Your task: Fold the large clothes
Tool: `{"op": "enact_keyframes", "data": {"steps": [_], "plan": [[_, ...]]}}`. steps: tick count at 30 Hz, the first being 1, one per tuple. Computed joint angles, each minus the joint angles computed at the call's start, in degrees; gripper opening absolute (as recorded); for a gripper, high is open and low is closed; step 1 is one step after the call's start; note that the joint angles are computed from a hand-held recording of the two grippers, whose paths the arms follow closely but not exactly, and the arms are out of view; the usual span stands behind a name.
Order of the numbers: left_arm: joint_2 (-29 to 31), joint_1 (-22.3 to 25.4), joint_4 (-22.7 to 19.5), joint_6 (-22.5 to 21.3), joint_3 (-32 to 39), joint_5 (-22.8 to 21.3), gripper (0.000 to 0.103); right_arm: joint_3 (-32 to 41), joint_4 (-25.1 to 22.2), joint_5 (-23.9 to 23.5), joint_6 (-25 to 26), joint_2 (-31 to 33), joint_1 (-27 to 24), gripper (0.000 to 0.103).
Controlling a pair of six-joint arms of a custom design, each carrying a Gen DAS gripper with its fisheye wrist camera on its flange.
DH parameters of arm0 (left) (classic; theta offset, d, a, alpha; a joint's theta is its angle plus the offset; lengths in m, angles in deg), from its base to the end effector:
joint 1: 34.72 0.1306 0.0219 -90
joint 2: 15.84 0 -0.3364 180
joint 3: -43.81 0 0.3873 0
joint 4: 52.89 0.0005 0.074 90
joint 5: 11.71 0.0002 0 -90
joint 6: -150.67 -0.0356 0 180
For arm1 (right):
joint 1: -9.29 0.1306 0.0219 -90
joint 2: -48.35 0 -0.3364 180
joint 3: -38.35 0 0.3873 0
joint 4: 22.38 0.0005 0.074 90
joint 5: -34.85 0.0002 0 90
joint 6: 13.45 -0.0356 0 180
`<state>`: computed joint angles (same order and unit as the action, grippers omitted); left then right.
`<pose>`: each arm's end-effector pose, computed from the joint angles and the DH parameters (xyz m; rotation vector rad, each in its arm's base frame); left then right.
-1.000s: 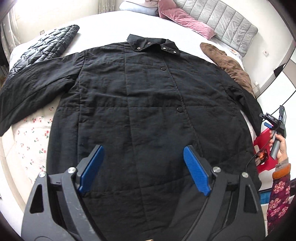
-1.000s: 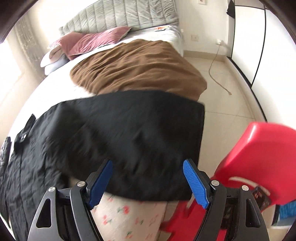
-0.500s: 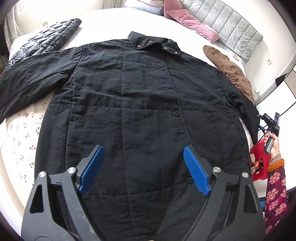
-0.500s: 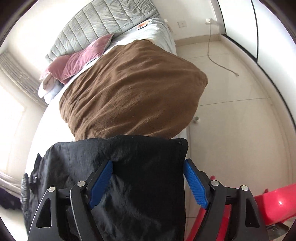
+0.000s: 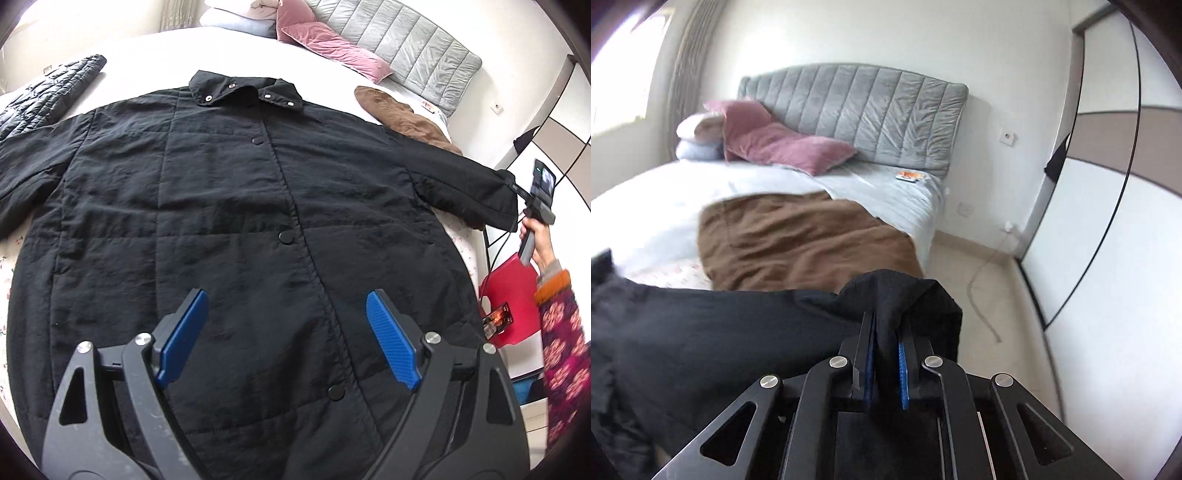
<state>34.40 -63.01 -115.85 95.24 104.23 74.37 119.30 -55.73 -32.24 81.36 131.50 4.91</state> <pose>0.2246 -0.1187 0.3703 -0.1676 2.5226 -0.3701 0.4531 -0.0491 0.3875 0.2183 2.1725 -0.5282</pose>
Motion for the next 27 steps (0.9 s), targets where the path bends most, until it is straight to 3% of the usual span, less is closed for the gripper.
{"op": "enact_keyframes", "data": {"steps": [2, 4, 5, 7, 10, 13, 17, 21, 24, 27], "plan": [[0.86, 0.27, -0.92, 0.92, -0.03, 0.64, 0.087, 2.93, -3.63, 4.57, -1.09, 4.26, 0.46, 0.017], [1.35, 1.61, -2.91, 0.16, 0.50, 2.24, 0.087, 2.68, -3.85, 4.02, -6.83, 3.38, 0.18, 0.024], [1.44, 2.66, -3.73, -1.20, 0.92, 2.86, 0.087, 1.67, -2.68, 1.91, -8.67, 1.74, -0.04, 0.043], [3.17, 5.09, -6.23, -4.42, 3.07, 2.19, 0.087, 1.33, -2.63, -1.33, -8.81, -0.68, 1.42, 0.063], [7.65, 8.64, -9.07, -9.43, 8.68, -0.87, 0.087, 6.36, -7.49, -2.79, -6.52, 0.00, 7.14, 0.065], [13.03, 12.48, -8.57, -14.38, 15.14, -1.98, 0.087, 15.26, -15.95, -8.04, -9.71, 3.35, 13.71, 0.073], [22.01, 14.49, -2.79, -18.04, 22.07, -4.55, 0.088, 26.18, -21.74, -12.25, -11.75, 11.84, 23.20, 0.082], [25.64, 16.49, 10.82, -21.69, 19.08, -5.72, 0.088, 29.07, -18.88, -14.13, -11.61, 19.78, 29.08, 0.083], [26.96, 20.65, 16.99, -20.99, 13.79, -2.12, 0.088, 25.88, -15.24, -14.24, -10.77, 23.03, 29.81, 0.083], [26.85, 27.33, 18.31, -22.26, 7.45, 3.62, 0.088, 19.38, -13.46, -16.65, -9.54, 23.79, 24.94, 0.083]]}}
